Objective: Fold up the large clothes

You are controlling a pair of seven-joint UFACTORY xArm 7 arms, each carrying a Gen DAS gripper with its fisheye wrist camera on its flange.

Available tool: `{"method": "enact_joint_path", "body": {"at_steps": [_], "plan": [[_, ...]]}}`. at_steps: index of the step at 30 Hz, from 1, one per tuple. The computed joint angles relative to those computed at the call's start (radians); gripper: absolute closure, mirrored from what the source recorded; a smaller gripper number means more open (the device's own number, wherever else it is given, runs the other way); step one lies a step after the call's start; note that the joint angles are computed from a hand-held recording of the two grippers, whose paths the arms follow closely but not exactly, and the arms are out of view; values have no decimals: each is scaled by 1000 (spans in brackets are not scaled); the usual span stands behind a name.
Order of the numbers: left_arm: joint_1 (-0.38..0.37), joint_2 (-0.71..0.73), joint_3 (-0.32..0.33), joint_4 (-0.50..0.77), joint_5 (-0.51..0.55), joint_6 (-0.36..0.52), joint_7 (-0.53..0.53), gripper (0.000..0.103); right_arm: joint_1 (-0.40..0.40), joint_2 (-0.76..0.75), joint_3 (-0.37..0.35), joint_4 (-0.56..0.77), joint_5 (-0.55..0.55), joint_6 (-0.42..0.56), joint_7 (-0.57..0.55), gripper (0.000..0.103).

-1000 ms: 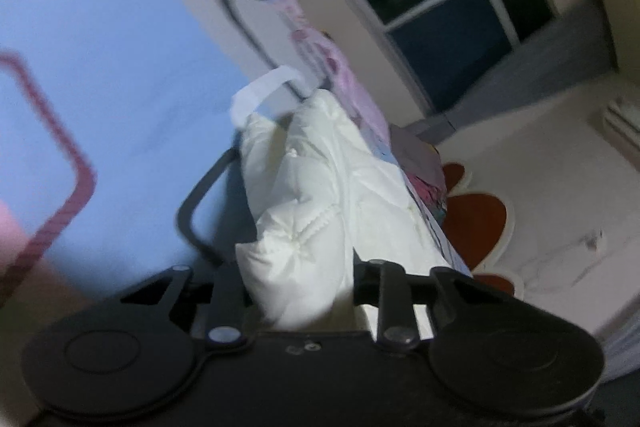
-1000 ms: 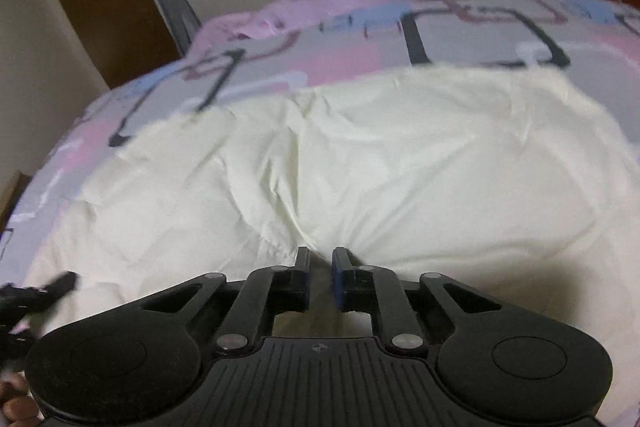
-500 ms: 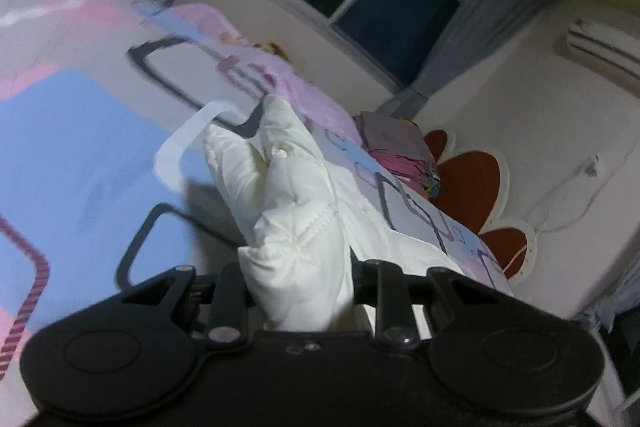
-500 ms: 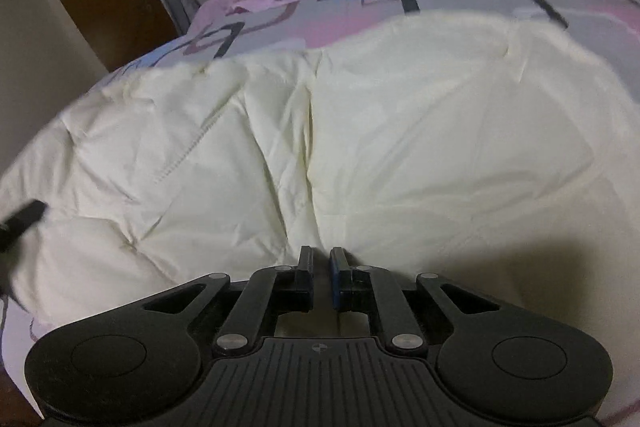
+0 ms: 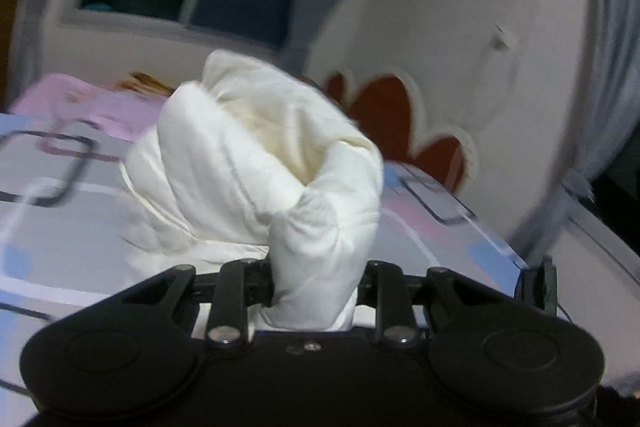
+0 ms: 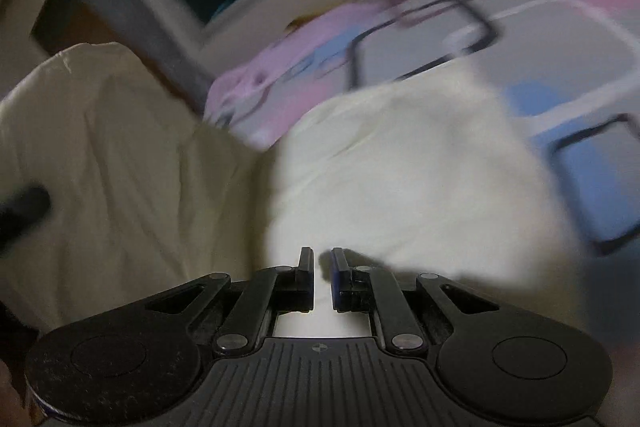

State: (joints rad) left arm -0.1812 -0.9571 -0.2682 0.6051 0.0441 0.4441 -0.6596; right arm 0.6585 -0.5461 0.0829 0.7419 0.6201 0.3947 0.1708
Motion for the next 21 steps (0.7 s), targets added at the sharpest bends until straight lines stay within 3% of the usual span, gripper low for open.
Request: {"method": "enact_joint_path", "body": {"at_steps": [2, 6, 8, 10, 14, 17, 21], "plan": [[-29, 110, -14, 31, -18, -49, 2, 77, -38, -60, -29, -45, -19, 25, -1, 94], [-84, 313, -35, 77, -45, -130, -18, 67, -105, -154, -81, -112, -50, 95, 3, 94], [-117, 404, -27, 81, -63, -194, -30, 47, -136, -178, -93, -125, -67, 129, 9, 94], [-106, 465, -52, 88, -39, -227, -51, 41, -163, -206, -103, -144, -75, 160, 17, 94], [-108, 530, -66, 113, 13, -237, -64, 25, -194, -233, -108, -157, -83, 199, 24, 94], [-172, 559, -20, 168, -10, -208, -28, 22, -206, -249, -107, -157, -83, 210, 26, 94], [-206, 444, 4, 123, -50, -215, -41, 21, -200, -235, -103, -124, -74, 189, 19, 93]]}}
